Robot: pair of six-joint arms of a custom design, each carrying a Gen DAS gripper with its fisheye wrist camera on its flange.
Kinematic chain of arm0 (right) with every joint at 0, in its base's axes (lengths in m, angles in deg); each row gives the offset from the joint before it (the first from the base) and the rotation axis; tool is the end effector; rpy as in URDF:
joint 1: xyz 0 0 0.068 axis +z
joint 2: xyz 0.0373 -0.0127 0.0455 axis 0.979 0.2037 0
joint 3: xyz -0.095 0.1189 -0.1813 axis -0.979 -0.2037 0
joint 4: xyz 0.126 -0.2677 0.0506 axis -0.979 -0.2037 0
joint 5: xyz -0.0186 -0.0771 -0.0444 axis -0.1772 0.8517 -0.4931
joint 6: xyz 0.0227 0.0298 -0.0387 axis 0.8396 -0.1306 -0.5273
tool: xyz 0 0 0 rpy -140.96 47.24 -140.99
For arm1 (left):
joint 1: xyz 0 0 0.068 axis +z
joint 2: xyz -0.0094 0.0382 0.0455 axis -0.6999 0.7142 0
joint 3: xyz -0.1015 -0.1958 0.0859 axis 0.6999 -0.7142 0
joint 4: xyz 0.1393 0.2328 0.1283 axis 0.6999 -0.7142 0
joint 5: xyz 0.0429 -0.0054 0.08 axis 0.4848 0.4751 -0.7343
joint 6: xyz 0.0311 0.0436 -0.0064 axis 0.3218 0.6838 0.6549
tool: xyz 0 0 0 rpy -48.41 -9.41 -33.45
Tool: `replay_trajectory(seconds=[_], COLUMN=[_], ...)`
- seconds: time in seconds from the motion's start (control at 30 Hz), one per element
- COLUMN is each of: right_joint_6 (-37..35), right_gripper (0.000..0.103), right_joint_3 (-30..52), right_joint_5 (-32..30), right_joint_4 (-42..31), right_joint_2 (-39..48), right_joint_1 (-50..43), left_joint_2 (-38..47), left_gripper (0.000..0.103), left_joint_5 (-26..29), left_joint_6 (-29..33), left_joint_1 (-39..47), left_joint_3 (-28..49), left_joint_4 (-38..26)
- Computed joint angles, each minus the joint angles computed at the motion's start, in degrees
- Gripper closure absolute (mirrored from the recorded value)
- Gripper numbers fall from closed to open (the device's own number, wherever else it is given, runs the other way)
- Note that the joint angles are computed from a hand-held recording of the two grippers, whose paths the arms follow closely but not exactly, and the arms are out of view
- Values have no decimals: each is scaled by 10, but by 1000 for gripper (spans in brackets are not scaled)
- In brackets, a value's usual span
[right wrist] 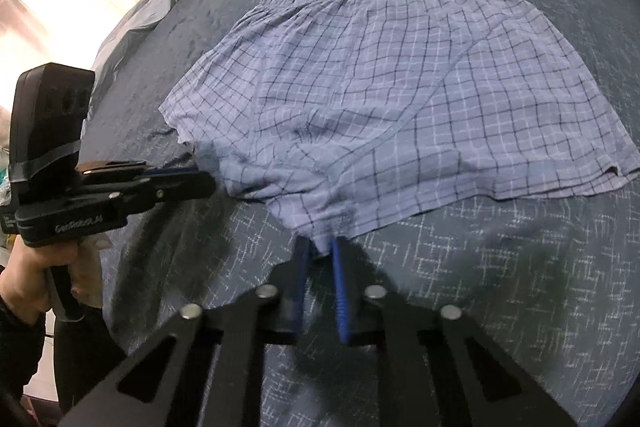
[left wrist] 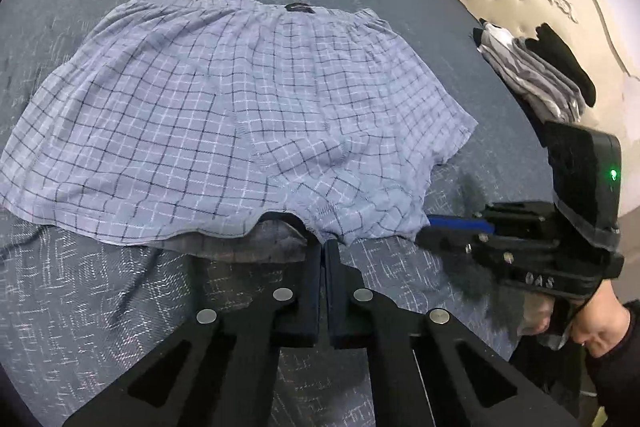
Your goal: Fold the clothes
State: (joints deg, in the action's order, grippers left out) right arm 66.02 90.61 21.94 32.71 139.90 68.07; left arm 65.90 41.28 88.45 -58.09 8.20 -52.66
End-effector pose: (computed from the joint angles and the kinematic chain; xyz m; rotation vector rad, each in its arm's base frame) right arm 0.2558 -0.0274 0.0526 -0.2876 2.7064 0.6474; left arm 0.2897 -0.0866 0.0885 0.4401 2.6966 -0.6920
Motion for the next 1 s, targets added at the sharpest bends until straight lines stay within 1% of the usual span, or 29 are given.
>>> replay_trajectory(seconds=[0.1, 0.23, 0.33, 0.4, 0.5, 0.57, 0.7, 0.83, 0.87, 0.9, 1.0], right_joint_6=[-21, -52, -76, -84, -93, -96, -98, -100, -102, -104, -94], right_gripper=[101, 102, 102, 102, 102, 102, 102, 101, 101, 100, 100], right_joint_3=[-1, -7, -13, -13, -17, -19, -18, -9, -10, -10, 2], right_joint_5=[-9, -18, -6, 1, 2, 2, -1, -4, -6, -10, -31], right_joint_4=[-18, -50, -64, -65, -60, -59, -62, -86, -97, -107, -115], right_joint_2=[-13, -45, -58, -48, -34, -32, -27, -36, -50, -64, -84], right_joint_1=[-5, -18, -20, -23, -28, -26, -14, -19, -21, -23, -37], left_joint_2=[-24, -58, -68, -59, -31, -16, 8, -35, -53, -68, -80], left_gripper=[102, 102, 102, 102, 102, 102, 102, 98, 97, 92, 89], left_joint_5=[6, 14, 18, 17, 23, 16, 13, 13, 13, 12, 9], left_joint_6=[17, 36, 46, 50, 35, 31, 29, 37, 39, 41, 35], left_joint_1=[9, 18, 26, 30, 34, 29, 23, 31, 33, 35, 37], left_joint_3=[-8, -25, -37, -38, -34, -31, -23, -27, -28, -27, -11], left_joint_4=[-18, -43, -55, -55, -42, -38, -45, -70, -76, -81, -72])
